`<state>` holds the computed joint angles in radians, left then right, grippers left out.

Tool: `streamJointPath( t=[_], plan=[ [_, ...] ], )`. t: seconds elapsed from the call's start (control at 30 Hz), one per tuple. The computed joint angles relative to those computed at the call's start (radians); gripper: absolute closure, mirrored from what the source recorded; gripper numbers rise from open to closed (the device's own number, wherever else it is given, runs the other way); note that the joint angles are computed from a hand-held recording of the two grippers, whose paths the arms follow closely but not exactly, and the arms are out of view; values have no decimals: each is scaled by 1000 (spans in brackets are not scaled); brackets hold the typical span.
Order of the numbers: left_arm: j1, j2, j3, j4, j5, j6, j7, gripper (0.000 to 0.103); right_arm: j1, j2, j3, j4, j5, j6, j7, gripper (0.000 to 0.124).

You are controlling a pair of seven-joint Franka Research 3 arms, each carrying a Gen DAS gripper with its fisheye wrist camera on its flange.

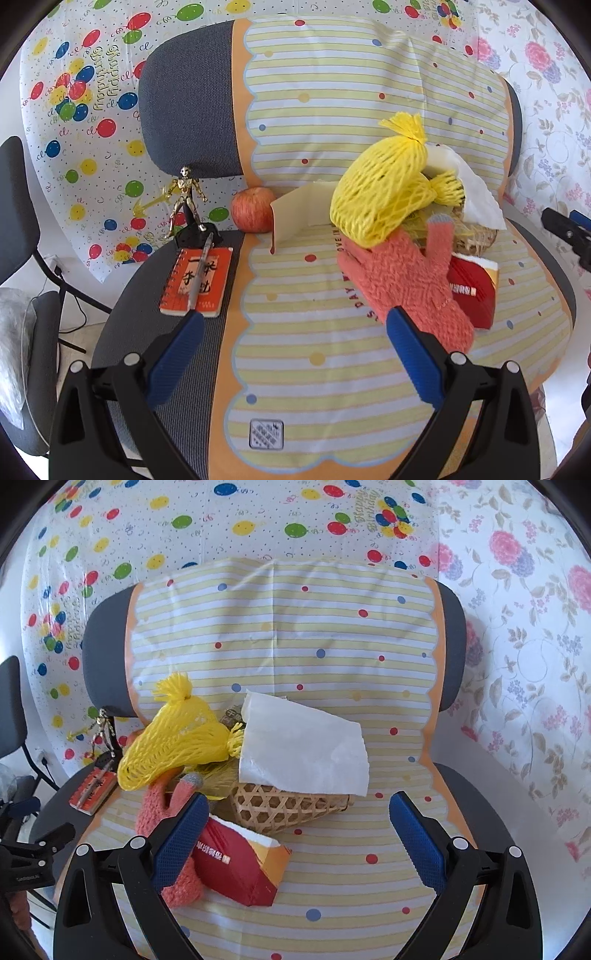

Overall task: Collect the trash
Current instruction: 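Grasp the white tissue with the right tool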

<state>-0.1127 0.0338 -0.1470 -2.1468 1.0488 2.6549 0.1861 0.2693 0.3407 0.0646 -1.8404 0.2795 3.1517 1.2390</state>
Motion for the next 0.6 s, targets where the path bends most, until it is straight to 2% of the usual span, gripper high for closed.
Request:
streamJointPath(
  t=[0.03, 0.07, 0.1, 0.17, 0.23, 0.37, 0.47, 0.53, 0.6],
  plan=[
    [3, 9, 3, 11, 3, 6, 1, 7, 52, 24, -59, 37, 0, -32, 1, 27],
    [5, 19, 6, 23, 5, 11, 4, 7, 70, 49, -88, 71, -27, -85, 14, 28],
    [6, 28, 10, 33, 8, 18, 5, 7, 69, 77, -81, 113, 15, -106, -42, 28],
    [8, 49, 17, 54, 8, 29, 14, 7, 5, 124, -19, 178, -50, -138, -19, 30],
    [7, 66, 23, 69, -1, 38, 28, 7, -67, 177, 65, 251, -6, -162, -101, 32],
    [2, 99, 36, 91, -19, 44, 59, 7, -151, 273, 156, 392, 103, -259, -203, 33],
    [-3, 120, 44, 108, -35, 48, 75, 7, -183, 331, 193, 480, 191, -322, -258, 35],
    [-10, 130, 48, 120, -40, 44, 80, 7, -163, 371, 163, 543, 210, -352, -243, 51],
    [-16, 139, 51, 131, -47, 41, 87, 7, -178, 408, 179, 603, 251, -394, -257, 51]
  ],
)
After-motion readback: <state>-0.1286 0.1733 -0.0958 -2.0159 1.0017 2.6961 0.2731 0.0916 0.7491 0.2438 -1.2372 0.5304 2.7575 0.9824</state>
